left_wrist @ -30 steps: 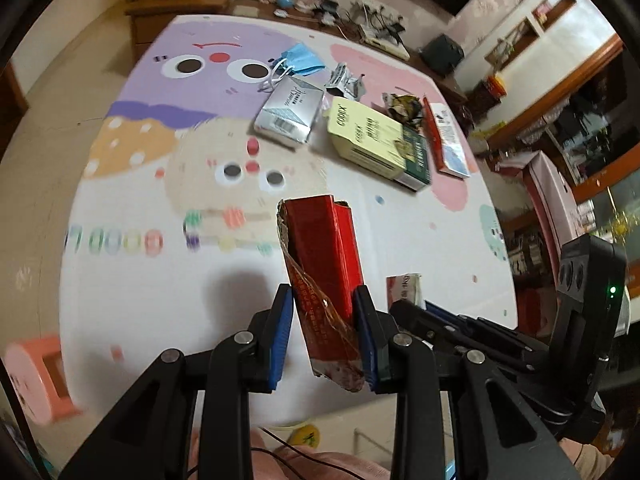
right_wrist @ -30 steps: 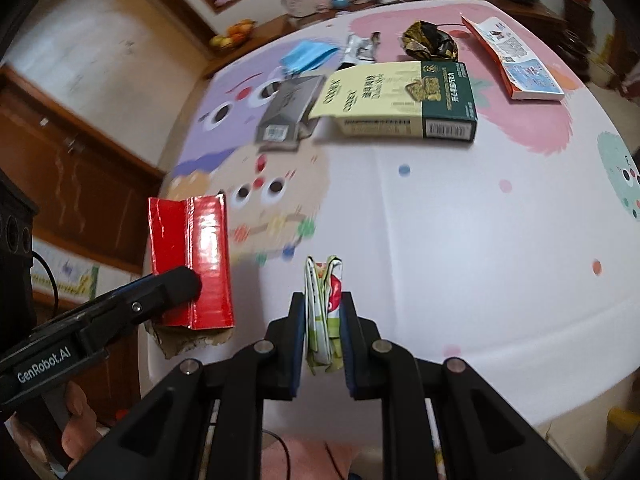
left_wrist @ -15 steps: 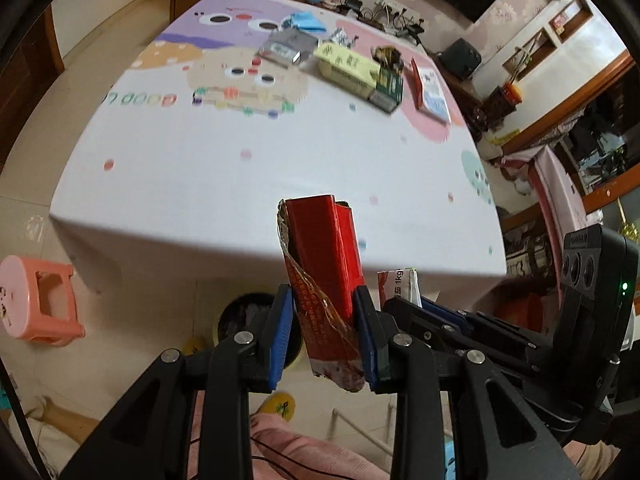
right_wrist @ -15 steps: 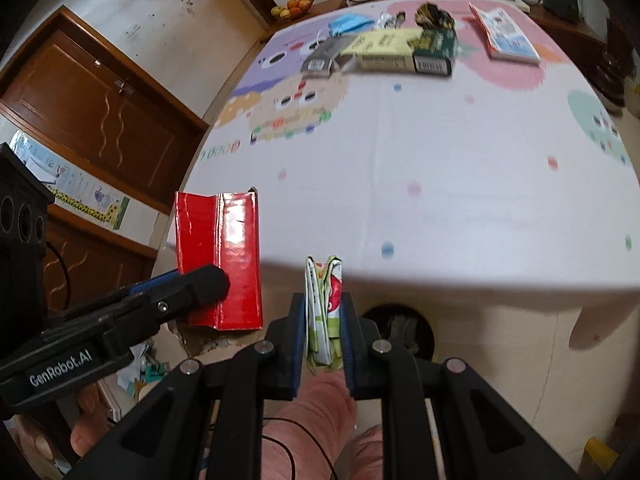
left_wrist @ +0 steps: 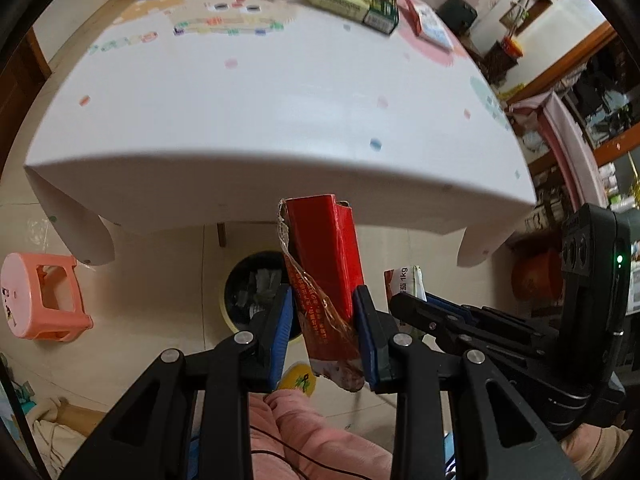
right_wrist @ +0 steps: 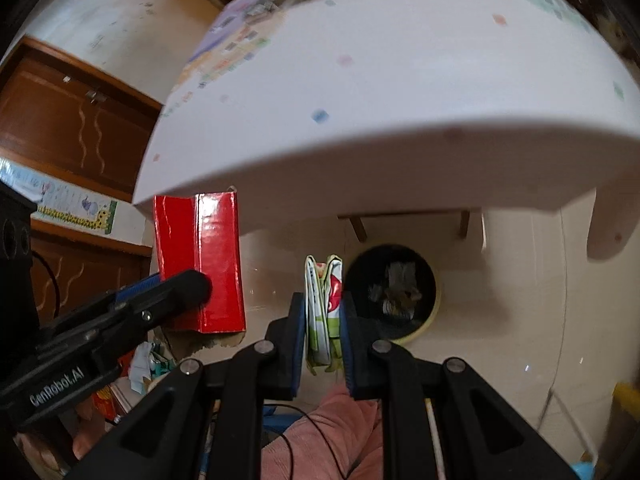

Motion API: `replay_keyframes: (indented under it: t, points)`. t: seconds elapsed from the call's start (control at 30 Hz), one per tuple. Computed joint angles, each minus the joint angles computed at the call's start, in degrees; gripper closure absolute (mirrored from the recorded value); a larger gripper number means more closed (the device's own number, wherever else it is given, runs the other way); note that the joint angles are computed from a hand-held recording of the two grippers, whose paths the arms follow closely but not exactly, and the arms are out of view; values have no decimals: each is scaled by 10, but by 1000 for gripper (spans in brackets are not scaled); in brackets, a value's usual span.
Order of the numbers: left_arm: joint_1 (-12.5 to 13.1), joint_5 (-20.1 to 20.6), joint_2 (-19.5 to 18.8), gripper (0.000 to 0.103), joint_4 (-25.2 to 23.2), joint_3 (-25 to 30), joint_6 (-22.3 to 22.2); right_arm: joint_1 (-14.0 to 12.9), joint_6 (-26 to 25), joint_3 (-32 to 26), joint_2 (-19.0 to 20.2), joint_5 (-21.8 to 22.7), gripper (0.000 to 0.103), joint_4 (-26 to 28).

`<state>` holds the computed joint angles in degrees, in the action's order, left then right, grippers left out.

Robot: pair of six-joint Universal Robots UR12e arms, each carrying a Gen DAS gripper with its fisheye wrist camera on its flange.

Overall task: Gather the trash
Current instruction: 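Carry the red box and crushed cup down over the black trash bin, then open both grippers to drop the red box and cup into the bin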

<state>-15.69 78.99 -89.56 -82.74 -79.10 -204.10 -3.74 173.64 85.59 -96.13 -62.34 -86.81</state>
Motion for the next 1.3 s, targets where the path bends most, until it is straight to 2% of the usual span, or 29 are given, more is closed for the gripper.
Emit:
replay_keyframes:
  t: [0.3, 0.73, 1.17, 1.3]
  points:
    - [-1, -10, -6, 74, 4, -38, 26, 8, 46, 44, -3, -20, 87, -23]
    - [15, -30, -19, 73, 33, -124, 65, 16, 152, 155, -2, -36, 84, -133]
    - [18, -34, -51, 69, 107, -208, 103, 18, 223, 250, 24, -42, 72, -243]
    - [22, -37, -57, 58, 125, -223, 102, 17, 233, 263, 35, -36, 57, -258]
